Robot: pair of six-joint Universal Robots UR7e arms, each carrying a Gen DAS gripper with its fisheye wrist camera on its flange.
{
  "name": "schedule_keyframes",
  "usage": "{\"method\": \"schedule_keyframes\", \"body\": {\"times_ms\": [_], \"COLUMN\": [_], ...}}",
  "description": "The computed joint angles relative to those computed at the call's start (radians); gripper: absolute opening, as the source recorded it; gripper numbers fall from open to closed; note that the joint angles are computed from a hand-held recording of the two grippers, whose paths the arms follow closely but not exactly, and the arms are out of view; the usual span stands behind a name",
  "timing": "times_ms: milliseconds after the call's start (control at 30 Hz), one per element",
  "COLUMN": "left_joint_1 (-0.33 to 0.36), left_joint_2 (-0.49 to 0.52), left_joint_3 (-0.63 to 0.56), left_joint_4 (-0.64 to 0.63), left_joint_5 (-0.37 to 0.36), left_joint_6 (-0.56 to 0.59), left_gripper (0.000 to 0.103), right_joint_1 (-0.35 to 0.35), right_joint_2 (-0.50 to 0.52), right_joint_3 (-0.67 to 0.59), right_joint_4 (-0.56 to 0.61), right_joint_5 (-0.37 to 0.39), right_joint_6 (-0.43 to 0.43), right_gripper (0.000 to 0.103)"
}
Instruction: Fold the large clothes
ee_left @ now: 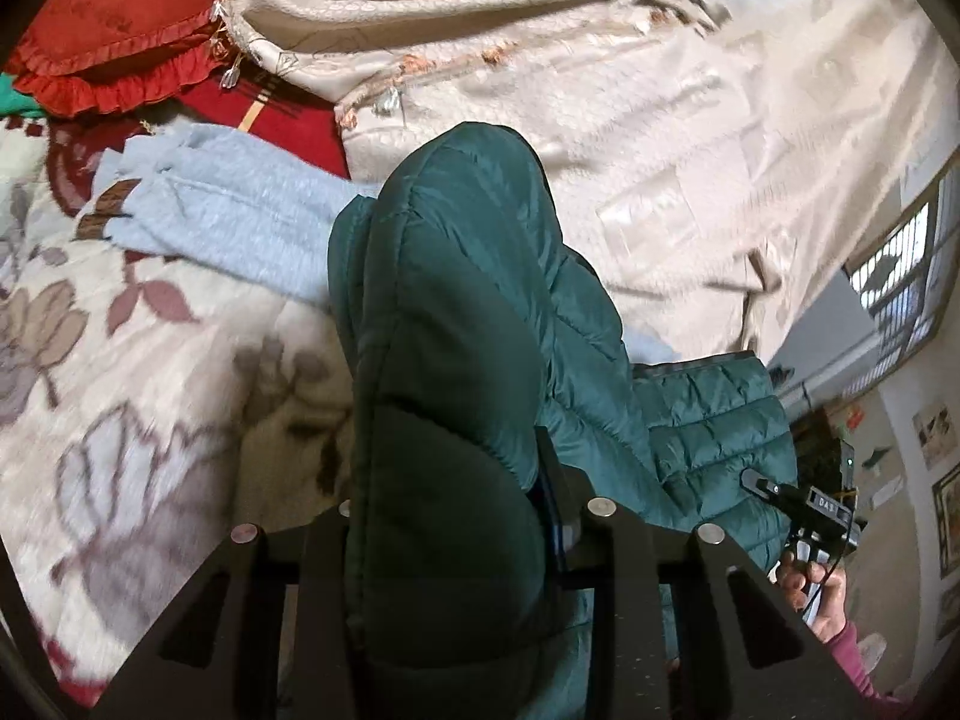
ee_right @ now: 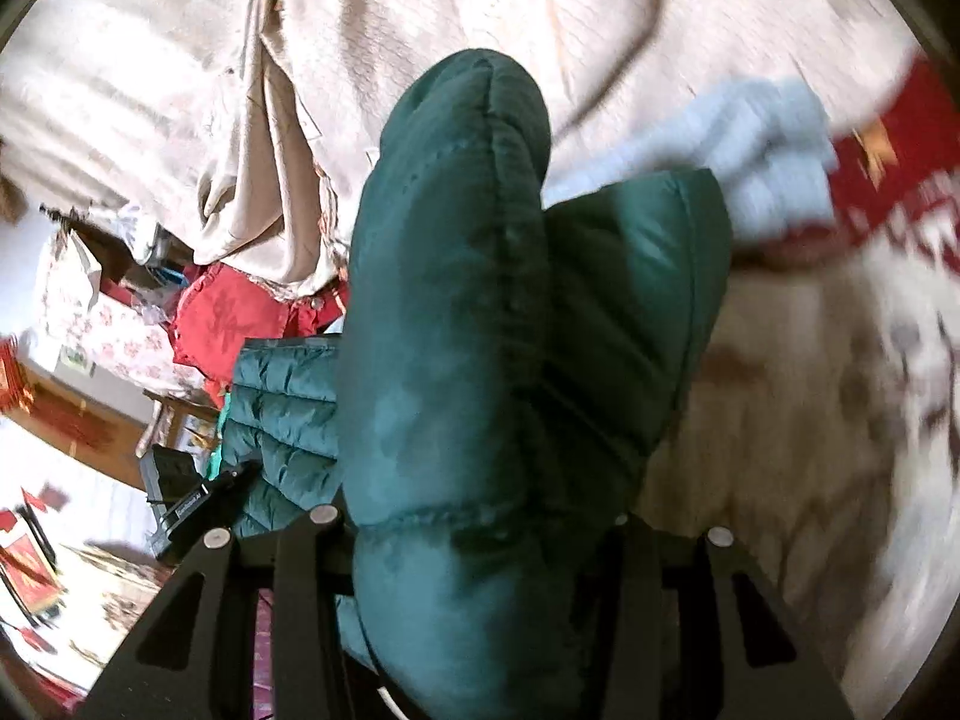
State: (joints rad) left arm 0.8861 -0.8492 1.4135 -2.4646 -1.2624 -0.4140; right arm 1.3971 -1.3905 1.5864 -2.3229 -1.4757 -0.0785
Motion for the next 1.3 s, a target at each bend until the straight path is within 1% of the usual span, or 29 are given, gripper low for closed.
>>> {"method": "schedule_keyframes", "body": {"times_ms": [67,133,167,200,233,300,333,367,433,533,567,633,667,700,733,767,800,867,933,1000,1067,1167,1300], "left_joint_1": [-0.005,-0.001,0.005,0.013,0.025,0.045,0.048,0.045,0.032,0.003,-0.013,-0.040,-0.053,-0.071,-0.085,-0.095,-0.107,-0.137,-0.162,-0.185,-0.200,-0.219,-0.247], "left_joint_2": [-0.018,-0.024,-0.016,-0.003,0.009,0.021,0.020,0.018,0.009,-0.019,-0.031,-0.049,-0.055,-0.056,-0.060,-0.058,-0.058,-0.054,-0.047,-0.035,-0.028,-0.019,-0.007], "left_joint_3": [0.028,0.055,0.058,0.052,0.046,0.047,0.052,0.052,0.052,0.070,0.084,0.104,0.116,0.125,0.135,0.140,0.148,0.168,0.178,0.182,0.192,0.203,0.220], "left_joint_4": [0.017,0.019,0.026,0.035,0.045,0.033,0.022,0.025,0.047,0.058,0.048,0.035,0.022,0.010,0.001,-0.008,-0.017,-0.027,-0.019,-0.011,-0.024,-0.019,-0.019], "left_joint_5": [0.012,0.041,0.069,0.089,0.098,0.091,0.091,0.100,0.136,0.213,0.253,0.324,0.352,0.387,0.410,0.425,0.439,0.478,0.516,0.544,0.552,0.570,0.616], "left_joint_6": [-0.015,-0.039,-0.062,-0.079,-0.100,-0.137,-0.147,-0.145,-0.128,-0.102,-0.089,-0.068,-0.058,-0.048,-0.036,-0.020,-0.009,0.006,0.007,-0.005,-0.012,-0.034,-0.048], "left_gripper": [0.014,0.019,0.022,0.027,0.035,0.044,0.048,0.048,0.048,0.048,0.048,0.048,0.048,0.048,0.048,0.048,0.048,0.048,0.048,0.048,0.048,0.048,0.048], "right_joint_1": [-0.017,-0.033,-0.034,-0.038,-0.035,-0.020,-0.019,-0.014,0.004,0.058,0.076,0.103,0.122,0.112,0.132,0.144,0.154,0.192,0.237,0.278,0.320,0.362,0.393], "right_joint_2": [-0.041,-0.071,-0.072,-0.070,-0.055,-0.019,-0.009,-0.003,-0.003,-0.002,0.005,-0.011,-0.019,-0.037,-0.047,-0.056,-0.082,-0.085,-0.070,-0.052,-0.026,0.006,0.043], "right_joint_3": [0.054,0.100,0.119,0.130,0.131,0.129,0.136,0.140,0.140,0.134,0.126,0.142,0.157,0.160,0.169,0.172,0.190,0.200,0.210,0.226,0.245,0.269,0.304], "right_joint_4": [-0.004,-0.025,-0.048,-0.068,-0.082,-0.118,-0.145,-0.167,-0.174,-0.174,-0.175,-0.205,-0.242,-0.253,-0.281,-0.288,-0.300,-0.317,-0.347,-0.390,-0.440,-0.502,-0.593], "right_joint_5": [0.010,-0.002,-0.019,-0.055,-0.122,-0.249,-0.269,-0.287,-0.326,-0.409,-0.433,-0.483,-0.518,-0.522,-0.544,-0.553,-0.555,-0.582,-0.629,-0.667,-0.702,-0.748,-0.769], "right_joint_6": [0.033,0.066,0.096,0.135,0.159,0.138,0.123,0.104,0.080,0.065,0.067,0.045,0.025,-0.005,-0.025,-0.039,-0.071,-0.111,-0.144,-0.180,-0.216,-0.235,-0.238], "right_gripper": [0.046,0.048,0.054,0.063,0.066,0.081,0.083,0.084,0.085,0.085,0.085,0.085,0.085,0.086,0.086,0.086,0.086,0.086,0.086,0.089,0.092,0.093,0.095]}}
